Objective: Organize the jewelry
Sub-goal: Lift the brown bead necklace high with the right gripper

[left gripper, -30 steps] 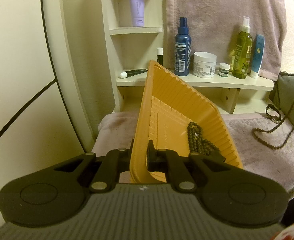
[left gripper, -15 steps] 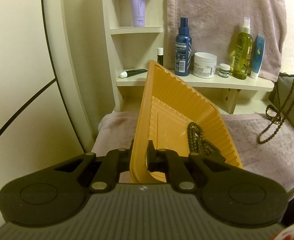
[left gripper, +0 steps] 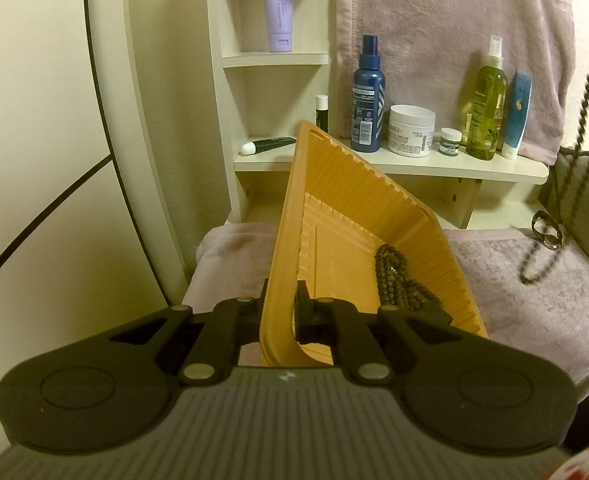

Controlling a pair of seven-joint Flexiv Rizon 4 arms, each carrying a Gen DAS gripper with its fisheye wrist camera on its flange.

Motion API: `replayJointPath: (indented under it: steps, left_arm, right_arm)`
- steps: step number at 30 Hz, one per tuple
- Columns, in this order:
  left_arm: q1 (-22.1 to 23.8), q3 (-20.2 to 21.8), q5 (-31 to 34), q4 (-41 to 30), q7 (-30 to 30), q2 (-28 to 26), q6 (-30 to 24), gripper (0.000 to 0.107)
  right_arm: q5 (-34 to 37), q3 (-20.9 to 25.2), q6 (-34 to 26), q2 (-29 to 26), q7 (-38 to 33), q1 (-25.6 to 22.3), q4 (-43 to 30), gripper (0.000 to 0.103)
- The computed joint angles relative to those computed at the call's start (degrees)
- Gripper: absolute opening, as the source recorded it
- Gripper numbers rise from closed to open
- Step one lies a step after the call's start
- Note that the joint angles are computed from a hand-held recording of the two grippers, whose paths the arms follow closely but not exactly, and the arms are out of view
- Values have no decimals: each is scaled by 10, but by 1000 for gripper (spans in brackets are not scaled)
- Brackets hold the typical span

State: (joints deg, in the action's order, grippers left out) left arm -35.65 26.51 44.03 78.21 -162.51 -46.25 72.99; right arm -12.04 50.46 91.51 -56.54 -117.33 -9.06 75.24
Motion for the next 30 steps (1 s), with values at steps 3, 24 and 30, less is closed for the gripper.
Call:
replayJointPath:
  steps: [3, 24, 30]
  left_arm:
    - [1, -1, 1, 0, 0, 1, 1, 7]
    - [3, -1, 0, 2, -3, 0, 7, 7]
    - [3, 2, -5, 4, -4, -1, 14, 7]
  right_arm:
    - [-5, 25, -13, -10, -15, -2, -11, 6]
    - [79, 94, -146, -45, -172, 67, -137, 6]
    - [111, 82, -197, -54, -187, 98, -192, 6]
